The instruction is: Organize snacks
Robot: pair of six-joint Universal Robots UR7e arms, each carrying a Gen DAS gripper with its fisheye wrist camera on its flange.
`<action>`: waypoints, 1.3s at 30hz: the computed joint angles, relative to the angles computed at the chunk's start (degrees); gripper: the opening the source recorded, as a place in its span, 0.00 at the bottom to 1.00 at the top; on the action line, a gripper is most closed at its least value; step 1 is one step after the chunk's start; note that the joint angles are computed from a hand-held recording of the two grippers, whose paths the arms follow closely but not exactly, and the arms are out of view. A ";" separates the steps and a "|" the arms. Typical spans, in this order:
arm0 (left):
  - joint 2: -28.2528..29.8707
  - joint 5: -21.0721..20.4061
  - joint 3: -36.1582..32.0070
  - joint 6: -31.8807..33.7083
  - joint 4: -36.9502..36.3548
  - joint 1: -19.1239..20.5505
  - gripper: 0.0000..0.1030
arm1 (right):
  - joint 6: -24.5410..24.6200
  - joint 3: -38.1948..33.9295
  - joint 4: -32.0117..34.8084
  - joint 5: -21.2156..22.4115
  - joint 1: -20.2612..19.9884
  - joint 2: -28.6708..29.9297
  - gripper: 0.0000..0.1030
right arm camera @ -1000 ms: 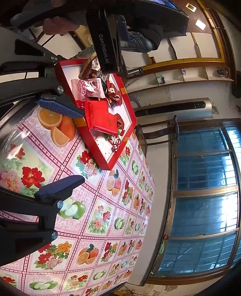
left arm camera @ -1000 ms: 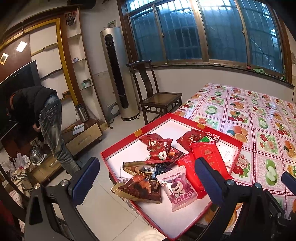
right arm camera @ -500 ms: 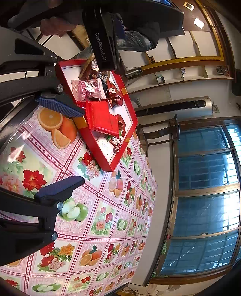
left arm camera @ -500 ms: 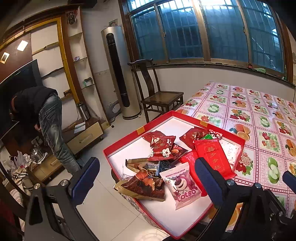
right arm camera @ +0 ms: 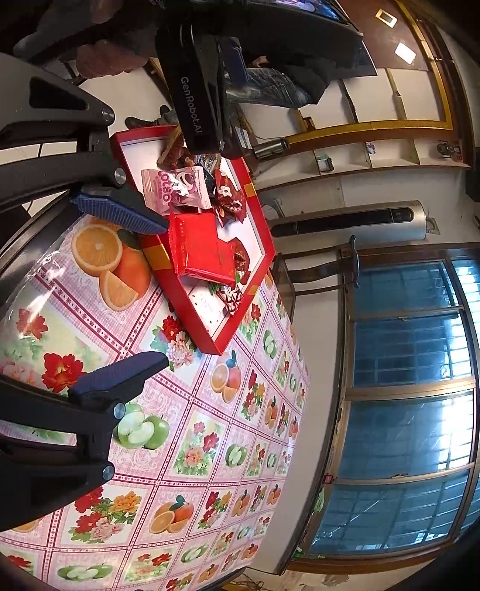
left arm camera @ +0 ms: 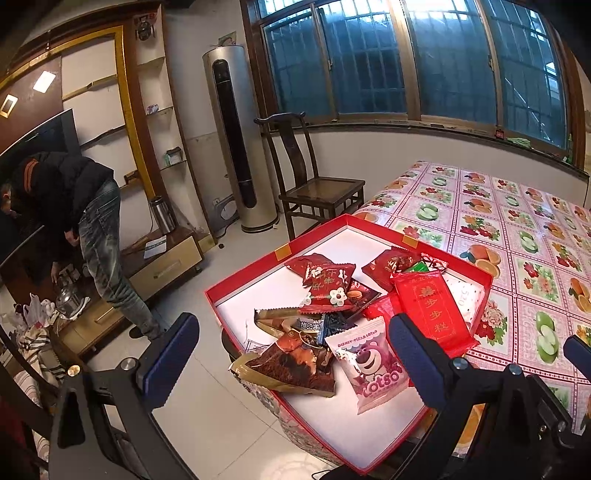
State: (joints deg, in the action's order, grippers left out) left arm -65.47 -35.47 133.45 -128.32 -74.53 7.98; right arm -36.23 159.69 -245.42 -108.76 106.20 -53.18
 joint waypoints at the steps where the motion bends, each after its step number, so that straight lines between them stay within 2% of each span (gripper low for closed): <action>1: -0.05 -0.02 0.06 -0.13 0.11 -0.11 1.00 | 0.11 -0.09 0.01 -0.24 0.34 0.19 0.68; 15: -0.89 -0.47 0.90 -1.22 0.76 -1.05 1.00 | 1.04 -1.56 0.89 -2.95 3.04 1.71 0.68; 39: -0.27 -0.37 0.75 -0.98 0.26 -0.99 1.00 | 0.59 -1.61 0.52 -1.91 0.88 1.76 0.68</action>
State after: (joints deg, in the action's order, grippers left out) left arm -65.73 -35.85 134.20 -129.31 -74.27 6.99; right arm -35.64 158.08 -244.90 -110.66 107.08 -51.42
